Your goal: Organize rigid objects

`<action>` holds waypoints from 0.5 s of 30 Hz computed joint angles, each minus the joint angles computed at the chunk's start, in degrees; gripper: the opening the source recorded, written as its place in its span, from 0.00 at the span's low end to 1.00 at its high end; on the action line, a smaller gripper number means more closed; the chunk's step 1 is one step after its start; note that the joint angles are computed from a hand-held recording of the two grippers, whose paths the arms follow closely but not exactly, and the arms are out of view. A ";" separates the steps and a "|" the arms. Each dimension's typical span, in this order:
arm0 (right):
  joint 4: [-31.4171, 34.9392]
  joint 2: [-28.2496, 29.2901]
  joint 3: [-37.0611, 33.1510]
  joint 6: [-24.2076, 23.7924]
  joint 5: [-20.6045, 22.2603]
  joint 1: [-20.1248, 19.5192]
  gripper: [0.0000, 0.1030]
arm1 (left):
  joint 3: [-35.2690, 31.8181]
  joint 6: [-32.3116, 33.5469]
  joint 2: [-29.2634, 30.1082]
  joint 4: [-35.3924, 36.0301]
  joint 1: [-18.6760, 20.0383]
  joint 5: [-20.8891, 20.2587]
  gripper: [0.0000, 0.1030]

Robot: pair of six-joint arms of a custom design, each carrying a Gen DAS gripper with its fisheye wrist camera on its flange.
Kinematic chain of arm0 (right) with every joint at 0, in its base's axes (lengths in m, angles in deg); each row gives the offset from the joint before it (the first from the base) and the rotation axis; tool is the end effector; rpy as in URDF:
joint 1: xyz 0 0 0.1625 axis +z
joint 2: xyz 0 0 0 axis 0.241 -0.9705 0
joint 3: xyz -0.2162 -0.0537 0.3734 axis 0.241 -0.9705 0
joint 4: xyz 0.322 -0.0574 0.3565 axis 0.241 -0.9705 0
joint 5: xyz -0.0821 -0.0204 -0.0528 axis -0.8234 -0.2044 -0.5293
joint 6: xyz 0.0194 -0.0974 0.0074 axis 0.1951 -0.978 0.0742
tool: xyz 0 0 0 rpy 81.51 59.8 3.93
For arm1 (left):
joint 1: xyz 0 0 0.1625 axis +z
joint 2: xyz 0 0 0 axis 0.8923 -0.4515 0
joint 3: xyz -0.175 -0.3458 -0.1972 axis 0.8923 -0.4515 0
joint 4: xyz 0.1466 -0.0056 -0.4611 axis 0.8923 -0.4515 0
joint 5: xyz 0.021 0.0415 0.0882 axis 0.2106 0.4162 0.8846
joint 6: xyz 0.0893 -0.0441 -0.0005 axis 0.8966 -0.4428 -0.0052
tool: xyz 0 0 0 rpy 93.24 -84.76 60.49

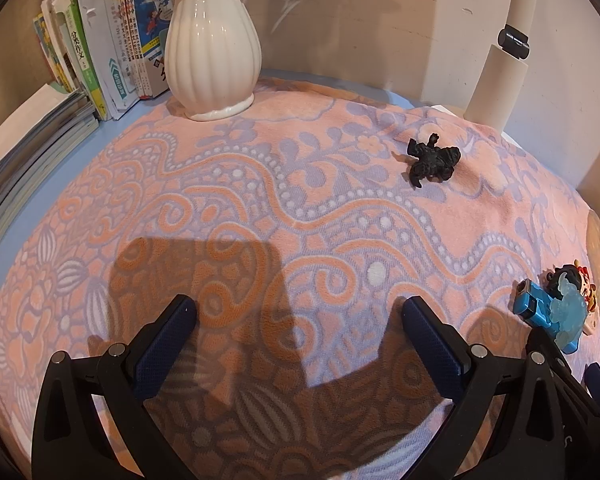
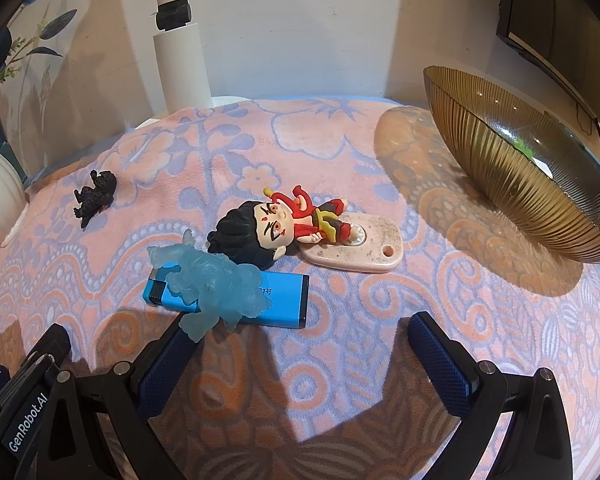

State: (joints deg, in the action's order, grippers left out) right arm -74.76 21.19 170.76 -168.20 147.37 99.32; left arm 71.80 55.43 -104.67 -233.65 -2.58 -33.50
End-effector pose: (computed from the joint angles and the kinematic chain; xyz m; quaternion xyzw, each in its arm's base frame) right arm 0.2386 -0.4407 -0.0712 -0.0391 -0.8351 0.3597 0.4143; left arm -0.0098 -0.4590 0.1587 0.0304 0.8639 -0.3383 0.3718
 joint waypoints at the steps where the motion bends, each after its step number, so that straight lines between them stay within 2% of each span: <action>1: 0.01 0.05 -0.05 0.00 0.09 0.05 1.00 | 0.04 0.04 -0.05 -0.02 0.01 -0.01 0.99; 15: 0.14 -0.26 0.19 0.43 -0.64 0.00 1.00 | 0.11 0.26 -0.07 0.09 -0.04 0.16 1.00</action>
State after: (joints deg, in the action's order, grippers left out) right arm -74.62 20.93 170.95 -167.77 146.74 99.32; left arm 71.91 55.70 -104.74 -233.56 -2.61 -33.35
